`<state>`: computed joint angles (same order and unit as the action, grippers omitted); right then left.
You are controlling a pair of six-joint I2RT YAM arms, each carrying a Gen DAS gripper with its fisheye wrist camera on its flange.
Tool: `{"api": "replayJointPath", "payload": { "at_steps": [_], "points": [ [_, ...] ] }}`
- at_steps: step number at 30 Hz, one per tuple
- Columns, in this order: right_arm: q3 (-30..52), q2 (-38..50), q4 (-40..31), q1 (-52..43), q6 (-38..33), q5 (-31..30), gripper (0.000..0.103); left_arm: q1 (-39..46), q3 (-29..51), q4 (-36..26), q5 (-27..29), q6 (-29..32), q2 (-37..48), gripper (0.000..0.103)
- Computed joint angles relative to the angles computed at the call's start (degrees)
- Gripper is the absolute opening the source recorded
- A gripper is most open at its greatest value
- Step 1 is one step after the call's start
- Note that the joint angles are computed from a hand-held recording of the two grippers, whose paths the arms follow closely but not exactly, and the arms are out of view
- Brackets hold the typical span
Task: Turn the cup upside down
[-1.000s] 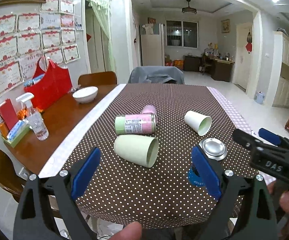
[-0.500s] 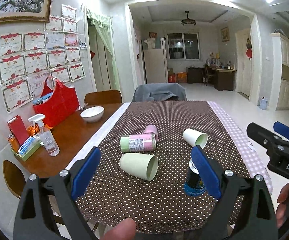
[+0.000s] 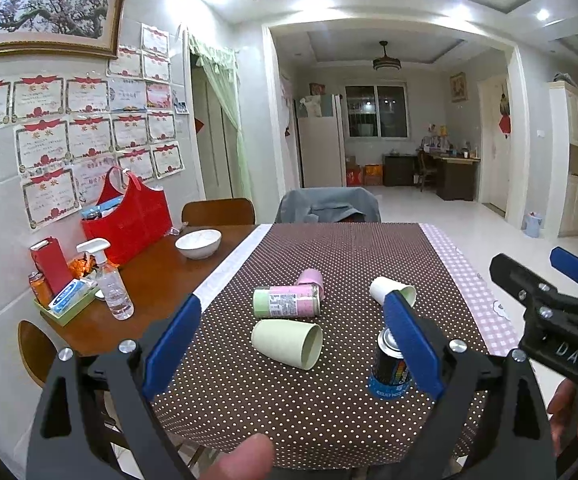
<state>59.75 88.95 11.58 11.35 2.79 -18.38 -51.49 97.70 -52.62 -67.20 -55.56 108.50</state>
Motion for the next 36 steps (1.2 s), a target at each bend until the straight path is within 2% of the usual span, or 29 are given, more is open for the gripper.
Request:
{"api": "replayJointPath", "payload": {
  "at_steps": [14, 36],
  "points": [
    [-0.7, -1.0, -0.3, 1.0, -0.2, 2.0, 0.097, 0.2, -1.7, -1.3, -0.5, -3.3, -1.5, 0.091],
    [0.2, -0.9, -1.7, 0.3, -0.1, 0.9, 0.097, 0.2, -2.7, 1.4, 0.2, -1.8, -1.8, 0.091]
  ]
}}
